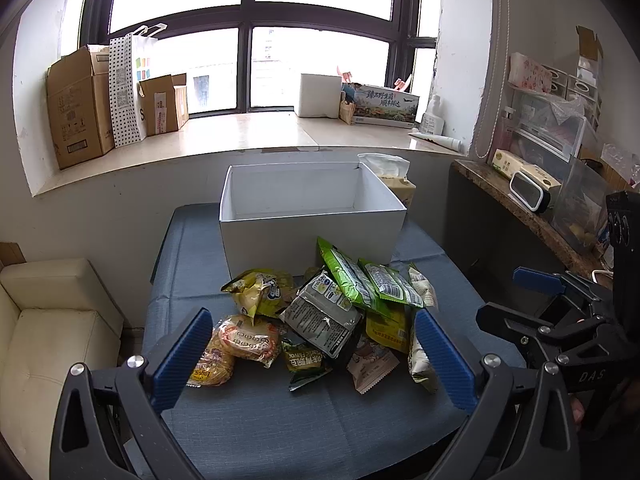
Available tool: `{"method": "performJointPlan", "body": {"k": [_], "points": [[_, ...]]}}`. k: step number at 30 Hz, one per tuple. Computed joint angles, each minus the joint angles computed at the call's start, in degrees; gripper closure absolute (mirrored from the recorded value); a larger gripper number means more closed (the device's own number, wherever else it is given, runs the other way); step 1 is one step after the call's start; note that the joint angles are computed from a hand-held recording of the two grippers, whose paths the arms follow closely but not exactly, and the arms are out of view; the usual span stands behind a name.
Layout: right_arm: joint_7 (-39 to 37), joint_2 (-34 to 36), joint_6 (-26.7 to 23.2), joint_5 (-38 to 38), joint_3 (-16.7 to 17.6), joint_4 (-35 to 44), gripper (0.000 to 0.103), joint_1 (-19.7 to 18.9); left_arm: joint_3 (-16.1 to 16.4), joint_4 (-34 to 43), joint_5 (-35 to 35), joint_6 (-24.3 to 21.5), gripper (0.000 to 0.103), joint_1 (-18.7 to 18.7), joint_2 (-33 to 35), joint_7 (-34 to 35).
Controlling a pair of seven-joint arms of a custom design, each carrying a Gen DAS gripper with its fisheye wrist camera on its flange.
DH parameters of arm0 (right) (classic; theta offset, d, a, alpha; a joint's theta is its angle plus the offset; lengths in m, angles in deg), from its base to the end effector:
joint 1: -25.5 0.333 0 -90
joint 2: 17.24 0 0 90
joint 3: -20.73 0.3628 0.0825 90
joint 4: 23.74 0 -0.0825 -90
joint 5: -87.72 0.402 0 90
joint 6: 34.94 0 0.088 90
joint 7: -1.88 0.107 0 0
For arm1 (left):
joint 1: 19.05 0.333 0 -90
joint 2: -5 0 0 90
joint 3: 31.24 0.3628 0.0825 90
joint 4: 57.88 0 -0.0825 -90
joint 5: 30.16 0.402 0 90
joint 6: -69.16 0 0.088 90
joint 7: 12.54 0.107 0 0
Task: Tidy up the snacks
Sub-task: 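Grasp the large white-and-green snack bag with the right gripper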
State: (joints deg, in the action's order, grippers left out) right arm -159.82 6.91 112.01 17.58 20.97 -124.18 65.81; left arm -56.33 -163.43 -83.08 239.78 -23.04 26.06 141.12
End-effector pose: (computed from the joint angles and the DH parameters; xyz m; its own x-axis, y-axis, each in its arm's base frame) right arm 0.5362 0.4774 0.3962 -0.1512 -0.9733 -0.1728 -0.6109 0.2295 -0.7577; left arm 0.6515 -0.2582 0.4430 -0.6468 -0.7579 0.0852 -0.5138 0.3505 -0.7830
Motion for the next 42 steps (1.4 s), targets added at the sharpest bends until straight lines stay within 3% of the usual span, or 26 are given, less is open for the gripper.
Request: {"method": "performJointPlan", "body": {"k": [10,19,22,29,30,33,34,36,37,42], "points": [[0.2,0.8,2.4,1.6,-0.2,-0.4,0.0,-1.0,0.0,-0.2,0.7,0.6,0.0,0.1,0.3,-0.4],[0.5,5.1,14.3,14.4,-1.7,-2.9,0.0,-6.5,0.9,0.0,3.3,0.6,0.0,-0.2,1.1,-3.3],[-1.0,7.3,19.1,18.6,-2.6,-3.5,0.0,-7.7,1.2,0.1,4.8,0.3,0.0,-0.4,1.5,-4.8],[-8.4,12.1,25.0,28.8,-1.5,-2.5,0.0,-10.5,1.5,0.1,8.8,0.7,0.0,-0.8,2.5,-8.3],[-8.9,12.5,24.8,29.9,-1.7,-2.3,0.002,-10.3,1.7,0.1,9.4,0.7,0.0,-0.9,2.7,-8.9],[-8.9,12.8,25.7,30.5,-4.1,-2.6,0.021,-8.5,1.3,0.2,10.4,0.6,0.0,-0.3,3.0,-9.8],[-11.1,12.9,26.6,32.5,-3.1,-2.9,0.035,-9.3,1.0,0.1,10.4,0.5,0.0,0.1,3.1,-9.8],[-12.5,12.7,27.0,34.1,-3.3,-3.4,0.04,-9.2,1.1,0.3,10.8,0.2,0.0,0.3,3.3,-10.6],[-13.4,12.7,27.3,34.8,-3.1,-3.7,0.048,-9.2,1.2,0.2,11.0,0.2,0.0,0.3,3.3,-10.9],[-12.8,11.0,29.6,36.7,-8.8,-7.0,0.066,-3.9,1.2,0.0,12.8,1.7,0.0,0.3,3.8,-11.6]]}}
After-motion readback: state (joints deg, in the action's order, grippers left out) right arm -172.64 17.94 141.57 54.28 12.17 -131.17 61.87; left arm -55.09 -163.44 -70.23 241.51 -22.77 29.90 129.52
